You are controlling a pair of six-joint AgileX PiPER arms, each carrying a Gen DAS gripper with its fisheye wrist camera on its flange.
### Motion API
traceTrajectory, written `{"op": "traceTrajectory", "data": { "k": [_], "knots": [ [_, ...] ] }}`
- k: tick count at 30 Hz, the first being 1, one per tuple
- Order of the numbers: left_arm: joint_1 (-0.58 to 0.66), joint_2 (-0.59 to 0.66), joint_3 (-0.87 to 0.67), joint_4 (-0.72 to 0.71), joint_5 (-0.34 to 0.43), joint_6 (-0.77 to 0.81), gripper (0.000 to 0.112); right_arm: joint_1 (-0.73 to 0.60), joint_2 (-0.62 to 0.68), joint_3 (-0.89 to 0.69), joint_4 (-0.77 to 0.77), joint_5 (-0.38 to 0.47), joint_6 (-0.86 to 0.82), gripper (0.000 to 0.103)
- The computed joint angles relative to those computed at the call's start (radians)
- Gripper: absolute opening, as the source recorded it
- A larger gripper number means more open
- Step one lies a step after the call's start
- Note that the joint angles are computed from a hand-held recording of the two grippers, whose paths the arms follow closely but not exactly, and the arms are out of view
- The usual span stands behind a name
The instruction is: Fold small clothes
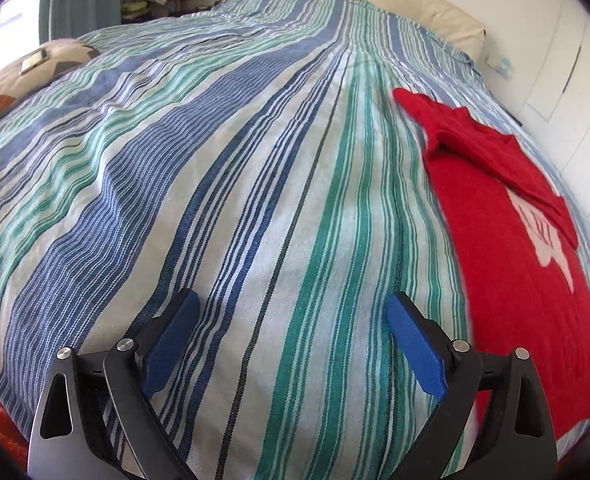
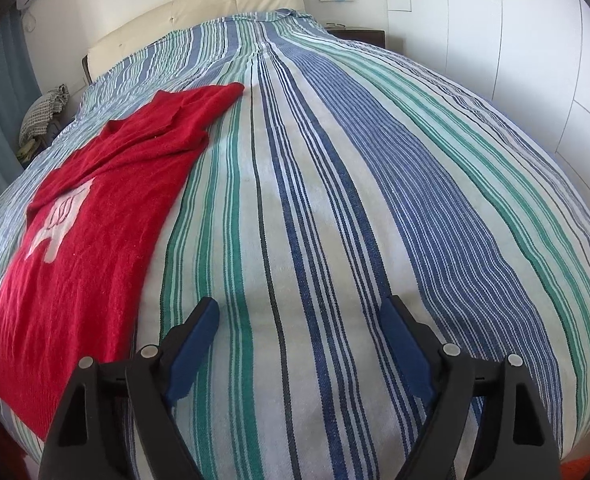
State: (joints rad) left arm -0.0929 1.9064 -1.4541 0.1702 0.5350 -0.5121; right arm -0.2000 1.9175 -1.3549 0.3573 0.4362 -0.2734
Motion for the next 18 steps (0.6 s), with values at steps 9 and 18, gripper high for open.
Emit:
{"op": "traceTrajectory", "data": {
  "k": [9, 18],
  "knots": [
    [-0.027, 0.012, 0.001, 0.100, 0.009, -0.048, 0.102, 0.000, 0.010, -0.002, 0.048, -0.001, -0.054, 0.090],
    [-0.041, 0.017, -0.001, 0.140, 0.015, -0.081, 0.102, 0.013, 0.018, -0.007, 0.013, -0.011, -0.029, 0.093]
  ]
}}
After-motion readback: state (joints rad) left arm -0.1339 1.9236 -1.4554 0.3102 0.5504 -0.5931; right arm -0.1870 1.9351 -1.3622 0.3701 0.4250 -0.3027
